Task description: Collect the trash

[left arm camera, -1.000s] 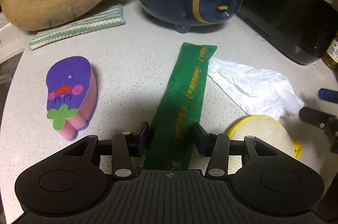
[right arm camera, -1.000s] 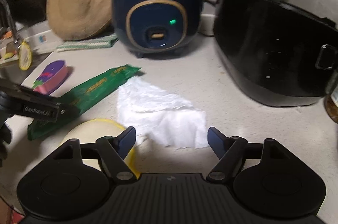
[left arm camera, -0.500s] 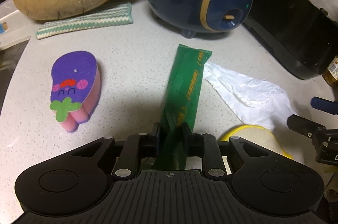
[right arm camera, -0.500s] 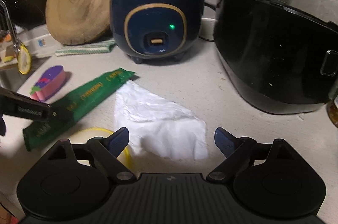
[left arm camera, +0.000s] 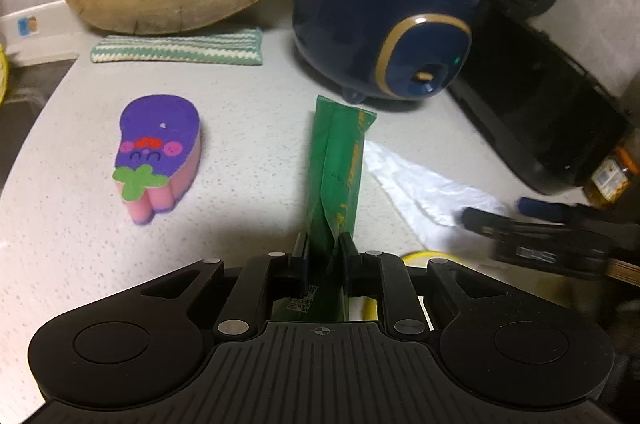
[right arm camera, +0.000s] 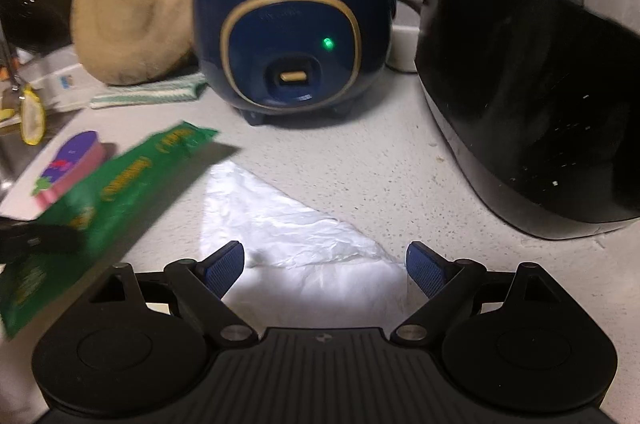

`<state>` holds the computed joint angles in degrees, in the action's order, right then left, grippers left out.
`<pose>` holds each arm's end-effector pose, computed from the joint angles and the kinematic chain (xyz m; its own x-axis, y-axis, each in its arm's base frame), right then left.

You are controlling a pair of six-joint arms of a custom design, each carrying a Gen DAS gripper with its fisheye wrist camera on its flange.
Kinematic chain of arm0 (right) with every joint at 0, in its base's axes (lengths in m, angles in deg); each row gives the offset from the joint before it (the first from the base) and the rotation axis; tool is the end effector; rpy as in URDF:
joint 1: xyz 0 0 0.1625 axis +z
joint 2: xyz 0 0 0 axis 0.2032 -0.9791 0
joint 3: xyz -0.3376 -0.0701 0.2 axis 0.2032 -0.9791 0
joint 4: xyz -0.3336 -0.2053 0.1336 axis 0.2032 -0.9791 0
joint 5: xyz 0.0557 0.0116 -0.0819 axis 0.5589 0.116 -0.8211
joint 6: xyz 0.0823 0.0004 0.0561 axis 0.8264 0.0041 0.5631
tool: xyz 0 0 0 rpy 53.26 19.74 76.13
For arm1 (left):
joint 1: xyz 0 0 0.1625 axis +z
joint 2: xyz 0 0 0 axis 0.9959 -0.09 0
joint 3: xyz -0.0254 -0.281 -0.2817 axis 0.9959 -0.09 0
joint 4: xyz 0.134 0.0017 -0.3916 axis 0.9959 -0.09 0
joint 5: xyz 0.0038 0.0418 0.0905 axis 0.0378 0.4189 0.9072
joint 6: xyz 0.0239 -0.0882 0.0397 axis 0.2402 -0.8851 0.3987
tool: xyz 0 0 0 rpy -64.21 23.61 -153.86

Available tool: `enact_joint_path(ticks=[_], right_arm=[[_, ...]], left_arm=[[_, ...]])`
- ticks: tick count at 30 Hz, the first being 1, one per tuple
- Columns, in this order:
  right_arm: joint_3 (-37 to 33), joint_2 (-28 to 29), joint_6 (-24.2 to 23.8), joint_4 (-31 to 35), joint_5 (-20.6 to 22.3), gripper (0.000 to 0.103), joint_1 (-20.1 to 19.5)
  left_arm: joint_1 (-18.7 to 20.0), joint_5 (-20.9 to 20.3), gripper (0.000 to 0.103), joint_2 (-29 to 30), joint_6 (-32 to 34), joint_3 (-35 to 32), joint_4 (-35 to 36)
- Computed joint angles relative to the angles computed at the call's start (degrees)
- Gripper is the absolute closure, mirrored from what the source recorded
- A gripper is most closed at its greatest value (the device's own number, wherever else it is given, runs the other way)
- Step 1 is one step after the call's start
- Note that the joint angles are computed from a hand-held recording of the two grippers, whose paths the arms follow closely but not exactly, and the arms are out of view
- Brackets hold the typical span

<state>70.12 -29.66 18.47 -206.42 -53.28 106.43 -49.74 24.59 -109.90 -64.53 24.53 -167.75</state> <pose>0.3822 -0.5780 0.3811 -0.7571 -0.0796 0.6484 -0.5265 0.6619 -0.5335 -0.4298 -0.5483 0.4203 -0.8374 0.1816 -0.5156 0.4499 0.7647 -0.4613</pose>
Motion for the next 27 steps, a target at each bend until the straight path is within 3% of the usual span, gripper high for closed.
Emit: enact_joint_path(ticks=[4,8,14,17,20,22,27], right_arm=[[-1.2,0.9,2.4,2.5,0.6,0.014,-0.4],[0.0,0.7,1.2,0.8,1.9,0.014,-0.4],[0.5,-0.1,2.4,1.7,4.2,0.022,-1.1],[0.1,0.2,2.2,1.7,3.3,0.034,-0.9],[-0.7,0.6,1.0,2.3,2.4,0.064,-0.6],[-1.2,0.5,0.8,3.7,2.5,0.089,-0.5],[-0.7,-0.5,1.3,3.3,2.8,0.094,-0.4]], left_arm=[[-0.4,-1.2,0.085,-0.5,0.4,0.5,-0.5],[-0.5,-1.2,0.085,0.2,0.0,-1.0,1.3],[-0.5,-1.4,0.085,0.7,0.3,-2.0,2.2],[-0.7,-1.5,0.085,0.3,0.0,-1.6,2.5],[-0.8,-1.6,0.085,-0.3,-0.6,-1.1,2.8],[-1.0,-1.6,0.085,-0.8,-0.8,-0.8,2.9],[-1.2,-1.0,0.085,-1.7,-1.0,-0.1,2.5]])
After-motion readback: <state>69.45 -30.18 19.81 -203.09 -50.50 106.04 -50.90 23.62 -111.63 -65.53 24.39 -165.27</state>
